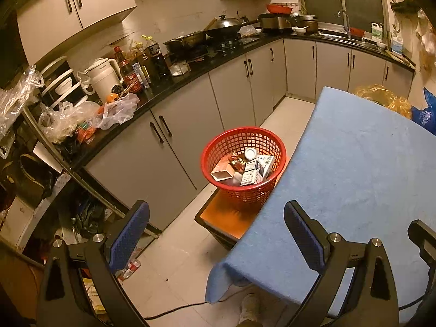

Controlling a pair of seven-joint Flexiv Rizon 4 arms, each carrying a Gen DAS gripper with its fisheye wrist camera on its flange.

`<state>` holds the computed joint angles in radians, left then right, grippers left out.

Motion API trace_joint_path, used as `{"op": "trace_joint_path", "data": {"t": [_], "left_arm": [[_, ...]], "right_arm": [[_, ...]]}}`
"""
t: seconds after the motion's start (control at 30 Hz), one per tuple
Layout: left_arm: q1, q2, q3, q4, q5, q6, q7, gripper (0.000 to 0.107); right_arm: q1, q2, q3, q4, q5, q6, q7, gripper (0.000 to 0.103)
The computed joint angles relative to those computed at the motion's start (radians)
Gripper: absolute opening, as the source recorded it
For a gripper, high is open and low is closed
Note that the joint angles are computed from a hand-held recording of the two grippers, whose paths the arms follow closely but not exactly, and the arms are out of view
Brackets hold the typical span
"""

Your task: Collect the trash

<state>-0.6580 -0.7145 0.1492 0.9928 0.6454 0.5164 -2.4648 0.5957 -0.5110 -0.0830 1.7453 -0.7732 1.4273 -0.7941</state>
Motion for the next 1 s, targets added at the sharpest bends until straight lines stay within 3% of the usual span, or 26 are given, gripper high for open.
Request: {"op": "trace_joint_path", "data": {"t": [1.0], "left_arm": [[0.024, 0.045, -0.004, 0.091, 0.012, 0.023, -0.028, 0.098]], "right_arm": [[0.019, -0.047, 0.035, -0.059, 0.064, -0.043, -0.080, 0.103]]}}
